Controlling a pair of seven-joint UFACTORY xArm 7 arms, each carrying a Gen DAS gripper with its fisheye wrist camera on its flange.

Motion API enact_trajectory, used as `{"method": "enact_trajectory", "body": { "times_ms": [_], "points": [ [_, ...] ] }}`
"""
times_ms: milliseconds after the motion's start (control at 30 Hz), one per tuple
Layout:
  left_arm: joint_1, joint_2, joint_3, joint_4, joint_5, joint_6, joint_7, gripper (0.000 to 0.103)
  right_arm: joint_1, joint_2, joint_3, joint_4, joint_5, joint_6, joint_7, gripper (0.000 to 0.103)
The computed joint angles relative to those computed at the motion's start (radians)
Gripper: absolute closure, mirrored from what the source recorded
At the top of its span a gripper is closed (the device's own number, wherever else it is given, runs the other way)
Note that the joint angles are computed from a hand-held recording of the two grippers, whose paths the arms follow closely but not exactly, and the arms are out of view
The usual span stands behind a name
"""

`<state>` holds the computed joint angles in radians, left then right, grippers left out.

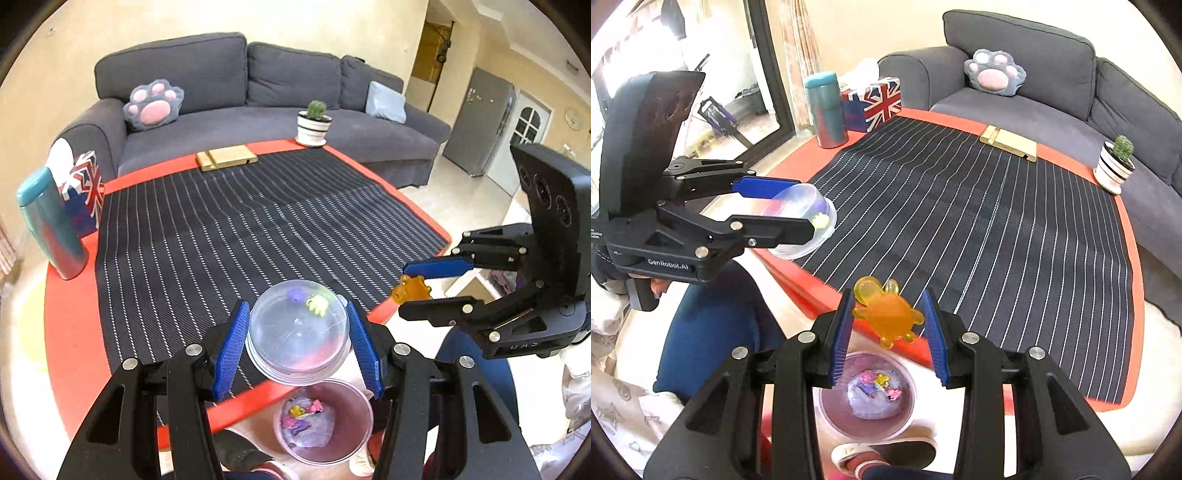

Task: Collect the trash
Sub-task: 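Carry both items over the bin and release the orange toy from the right gripper, then lower the clear dome over the bin and open the left gripper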

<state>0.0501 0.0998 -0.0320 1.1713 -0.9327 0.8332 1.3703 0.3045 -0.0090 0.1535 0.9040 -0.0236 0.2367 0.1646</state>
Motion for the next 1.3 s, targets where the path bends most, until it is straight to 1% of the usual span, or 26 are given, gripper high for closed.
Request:
{"method": "enact_trajectory", "body": {
  "times_ms": [233,433,633,700,733,767,800,833,867,933,967,1000,1033,1067,1100,1300],
  "points": [
    [-0.006,-0.107,0.029,-0.114,-0.034,0.029,0.056,0.05,0.021,-0.12,0.021,-0.13,0.009,-0.024,0.043,0.066],
    [-0.019,-0.163,0.064,-0.18,-0.039,0.057,0.073,0.05,0.045,-0.166,0.029,-0.193,0.034,-0.033,0.059,0.066],
    [-0.023,-0.187,0.085,-0.208,-0.027,0.07,0.071,0.05,0.091,-0.165,0.013,-0.223,0.106,-0.051,0.02,0.066],
    [-0.023,-0.188,0.089,-0.209,-0.022,0.068,0.067,0.05,0.111,-0.162,0.002,-0.228,0.145,-0.06,-0.011,0.066],
    [-0.023,-0.189,0.09,-0.211,-0.021,0.066,0.065,0.05,0.106,-0.163,0.008,-0.229,0.139,-0.06,-0.004,0.065],
    [-0.024,-0.189,0.091,-0.211,-0.021,0.064,0.064,0.05,0.096,-0.164,0.017,-0.232,0.126,-0.064,0.011,0.06],
    [-0.024,-0.189,0.092,-0.212,-0.023,0.063,0.065,0.05,0.088,-0.165,0.021,-0.235,0.118,-0.069,0.025,0.04],
    [-0.024,-0.191,0.093,-0.213,-0.023,0.063,0.064,0.05,0.083,-0.17,0.024,-0.24,0.11,-0.072,0.035,0.031],
    [-0.025,-0.191,0.092,-0.214,-0.021,0.061,0.063,0.05,0.07,-0.173,0.032,-0.245,0.092,-0.076,0.057,0.025],
    [-0.026,-0.193,0.093,-0.219,-0.018,0.06,0.062,0.05,0.045,-0.179,0.046,-0.25,0.055,-0.069,0.101,0.022],
    [-0.027,-0.194,0.093,-0.22,-0.017,0.06,0.062,0.05,0.028,-0.181,0.058,-0.25,0.026,-0.063,0.133,0.016],
    [-0.028,-0.194,0.093,-0.221,-0.016,0.06,0.062,0.05,0.022,-0.184,0.06,-0.253,0.011,-0.062,0.149,0.016],
    [-0.028,-0.196,0.093,-0.224,-0.016,0.06,0.062,0.05,0.027,-0.188,0.055,-0.256,0.011,-0.063,0.153,0.015],
    [-0.029,-0.196,0.094,-0.224,-0.016,0.06,0.062,0.05,0.029,-0.189,0.05,-0.257,0.01,-0.063,0.154,0.011],
    [-0.03,-0.196,0.093,-0.224,-0.015,0.06,0.061,0.05,0.03,-0.191,0.049,-0.258,0.006,-0.064,0.159,0.01],
    [-0.035,-0.194,0.091,-0.227,-0.012,0.062,0.062,0.05,0.028,-0.202,0.046,-0.265,-0.005,-0.057,0.187,0.005]
  ]
}}
